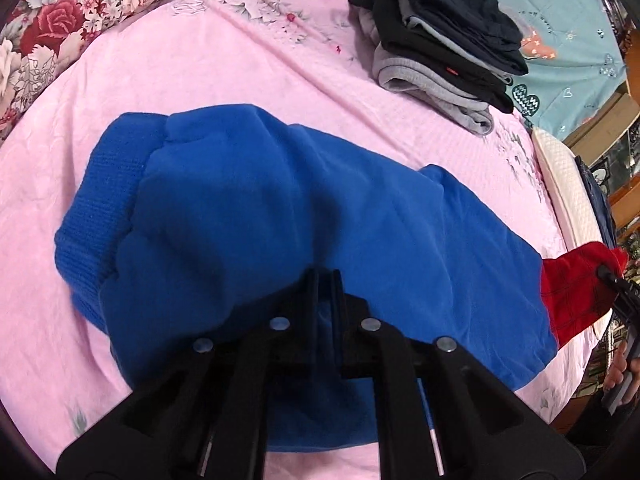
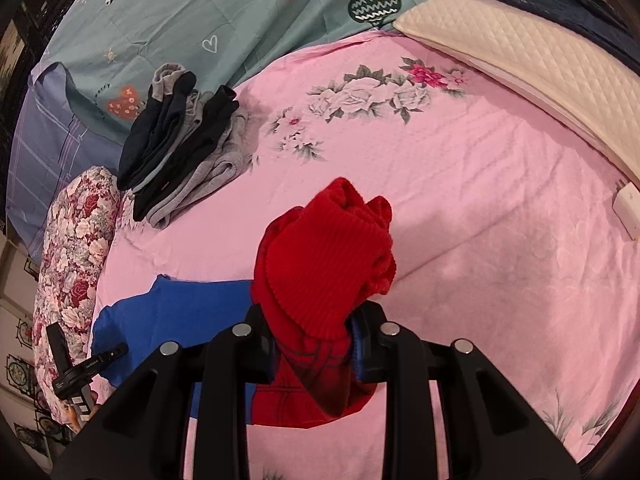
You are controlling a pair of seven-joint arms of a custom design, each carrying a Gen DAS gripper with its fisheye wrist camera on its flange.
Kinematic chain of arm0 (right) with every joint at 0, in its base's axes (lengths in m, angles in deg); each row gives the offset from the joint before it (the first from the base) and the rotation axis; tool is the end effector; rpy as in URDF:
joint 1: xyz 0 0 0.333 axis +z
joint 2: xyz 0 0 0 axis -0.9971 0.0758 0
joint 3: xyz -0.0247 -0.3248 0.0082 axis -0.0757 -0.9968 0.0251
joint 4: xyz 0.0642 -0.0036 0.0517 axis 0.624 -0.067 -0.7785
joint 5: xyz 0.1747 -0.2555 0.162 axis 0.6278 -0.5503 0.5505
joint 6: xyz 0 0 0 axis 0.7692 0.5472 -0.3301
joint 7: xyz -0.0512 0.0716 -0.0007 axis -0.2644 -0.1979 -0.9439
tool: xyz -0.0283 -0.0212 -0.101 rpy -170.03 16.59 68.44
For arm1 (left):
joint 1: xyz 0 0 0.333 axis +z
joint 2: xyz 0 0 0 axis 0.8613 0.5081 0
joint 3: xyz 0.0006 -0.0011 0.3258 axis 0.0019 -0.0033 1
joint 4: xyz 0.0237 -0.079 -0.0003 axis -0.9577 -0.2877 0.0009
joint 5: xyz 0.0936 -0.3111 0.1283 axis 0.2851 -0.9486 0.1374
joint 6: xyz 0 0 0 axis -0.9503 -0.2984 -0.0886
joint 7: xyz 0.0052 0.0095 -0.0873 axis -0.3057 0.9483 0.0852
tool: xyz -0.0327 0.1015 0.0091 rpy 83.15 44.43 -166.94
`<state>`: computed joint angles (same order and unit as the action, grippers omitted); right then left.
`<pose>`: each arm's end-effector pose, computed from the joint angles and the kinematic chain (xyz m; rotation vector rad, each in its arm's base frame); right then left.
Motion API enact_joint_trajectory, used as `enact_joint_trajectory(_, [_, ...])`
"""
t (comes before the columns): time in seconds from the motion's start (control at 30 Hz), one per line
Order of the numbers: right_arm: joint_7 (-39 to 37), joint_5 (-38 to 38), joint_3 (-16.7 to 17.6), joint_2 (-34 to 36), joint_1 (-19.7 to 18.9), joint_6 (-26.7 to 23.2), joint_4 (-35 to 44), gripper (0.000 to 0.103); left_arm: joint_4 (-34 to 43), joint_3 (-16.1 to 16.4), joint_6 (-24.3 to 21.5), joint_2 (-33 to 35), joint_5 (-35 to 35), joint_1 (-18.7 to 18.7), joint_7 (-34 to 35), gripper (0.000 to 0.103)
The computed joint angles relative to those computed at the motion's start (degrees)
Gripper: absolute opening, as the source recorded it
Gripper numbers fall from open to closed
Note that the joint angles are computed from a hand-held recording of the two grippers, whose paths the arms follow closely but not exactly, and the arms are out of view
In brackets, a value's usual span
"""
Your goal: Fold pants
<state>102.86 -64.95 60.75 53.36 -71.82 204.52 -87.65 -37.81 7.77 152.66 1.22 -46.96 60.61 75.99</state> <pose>0.3256 0.1616 0.5646 -1.1480 2.1701 -0.4304 0.5396 -0.0471 0.4790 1.8546 -2.3371 0.9787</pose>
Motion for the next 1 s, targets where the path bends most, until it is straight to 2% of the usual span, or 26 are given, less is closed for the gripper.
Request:
enact_joint_trajectory(0.07, [-0.5,-0.7,1.3,3.2,0.0,-2.3,3.6,0.027,0.6,0.5,-2.4,0.3,-2.5,0.7,1.4,0.008])
enact_joint_trajectory(0.2, [-4.4,-0.6,1.4,11.9,2.9,-2.4,11.5,0.026,1.4,1.2,-6.9,0.8,-7.2,2.2,3.0,0.008])
enact_joint_trajectory(0.3, [-8.2,-0.9,1.8,21.0,5.3,-2.7,19.2,0.026,1.4,0.8,-6.6,0.9,-7.8,2.2,3.3,0.008])
enact_joint_trajectory(0.4, [-13.9,1.9,1.2,30.5,8.5,-3.5,27.0,0.024,0.7,0.5,-5.0,0.5,-7.3,1.8,3.7,0.008])
enact_joint_trajectory(0.47, [-17.1,3.0,1.2,36.0,10.4,-5.4,32.0,0.023,0.4,0.4,-4.4,0.4,-7.3,1.6,4.0,0.008])
enact_joint_trajectory(0.57, [-17.6,1.1,0.8,41.6,12.7,-9.3,37.6,0.023,0.4,0.6,-4.6,0.4,-7.7,1.6,4.3,0.008])
enact_joint_trajectory(0.7, [-17.8,-2.2,-0.1,43.7,15.2,-13.8,41.1,0.025,0.6,0.7,-5.2,0.5,-7.9,1.8,4.5,0.008])
enact_joint_trajectory(0.77, [-21.7,2.1,0.4,43.1,14.9,-13.6,41.0,0.04,0.5,0.7,-5.2,0.5,-8.0,1.8,4.6,0.008])
enact_joint_trajectory(0.8, [-25.1,7.2,0.9,42.5,14.1,-10.6,39.9,0.06,0.6,0.7,-5.1,0.5,-7.9,1.8,4.5,0.008])
enact_joint_trajectory(0.83, [-30.0,14.1,1.7,41.1,13.0,-6.1,37.8,0.063,0.5,0.7,-5.2,0.5,-8.0,1.8,4.5,0.008])
enact_joint_trajectory(0.87, [-32.6,17.7,1.9,40.0,12.8,-3.4,36.6,0.063,0.6,0.7,-5.2,0.5,-8.0,1.8,4.5,0.008])
enact_joint_trajectory(0.9, [-32.6,17.9,1.5,39.1,13.0,-1.6,35.8,0.063,0.6,0.7,-5.3,0.6,-8.0,1.8,4.5,0.008])
enact_joint_trajectory(0.97, [-25.8,9.7,0.0,37.1,13.5,0.4,34.3,0.062,0.7,0.7,-5.5,0.7,-8.1,1.9,4.5,0.008])
enact_joint_trajectory(1.0, [-23.1,5.8,-0.4,36.9,13.5,-0.6,34.6,0.047,0.7,0.8,-5.6,0.6,-8.2,1.9,4.6,0.008])
